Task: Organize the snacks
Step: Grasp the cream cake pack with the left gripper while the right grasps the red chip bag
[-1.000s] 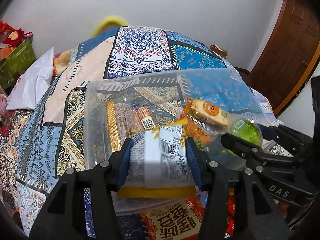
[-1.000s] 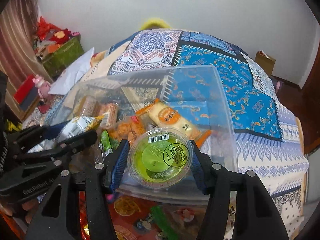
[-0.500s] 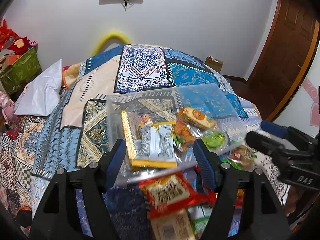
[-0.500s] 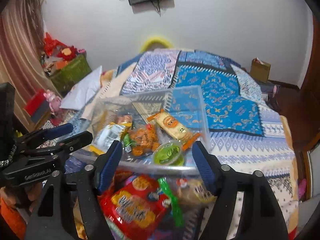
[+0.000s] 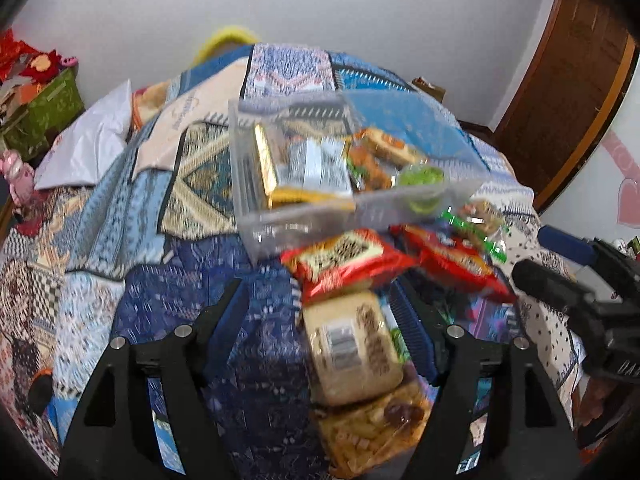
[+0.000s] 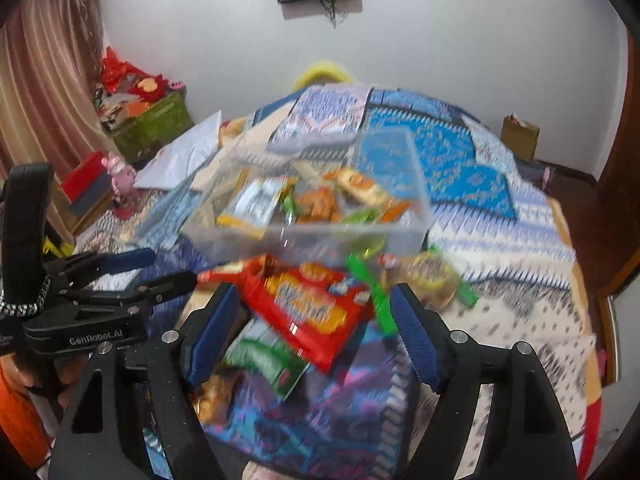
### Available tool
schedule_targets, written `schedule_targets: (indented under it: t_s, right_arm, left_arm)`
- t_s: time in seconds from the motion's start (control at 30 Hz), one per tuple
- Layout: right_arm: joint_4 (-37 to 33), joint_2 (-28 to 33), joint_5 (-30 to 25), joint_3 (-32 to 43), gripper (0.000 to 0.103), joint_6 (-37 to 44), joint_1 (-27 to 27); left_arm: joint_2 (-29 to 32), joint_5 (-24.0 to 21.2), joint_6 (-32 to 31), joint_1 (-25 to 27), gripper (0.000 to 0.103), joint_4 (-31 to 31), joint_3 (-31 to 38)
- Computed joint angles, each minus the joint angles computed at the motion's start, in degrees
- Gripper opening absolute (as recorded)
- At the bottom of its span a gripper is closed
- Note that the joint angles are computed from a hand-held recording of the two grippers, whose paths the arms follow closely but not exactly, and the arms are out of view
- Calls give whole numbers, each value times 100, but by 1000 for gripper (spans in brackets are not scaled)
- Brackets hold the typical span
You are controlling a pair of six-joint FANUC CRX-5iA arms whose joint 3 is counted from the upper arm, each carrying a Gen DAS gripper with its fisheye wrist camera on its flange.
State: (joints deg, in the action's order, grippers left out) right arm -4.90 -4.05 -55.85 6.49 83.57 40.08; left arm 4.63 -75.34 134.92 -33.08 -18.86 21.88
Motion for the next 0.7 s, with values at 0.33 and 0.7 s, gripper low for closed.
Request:
schedule_targets:
  t_s: [0.33,0.7]
  right_arm:
    - [1287,269,332,-535,75,-328,469]
    - [1138,534,418,-321,54,16,415]
  left_arm:
    - [47,238,-71,139,73,497,-474]
    - [147,632,-181,342,74,914,-626]
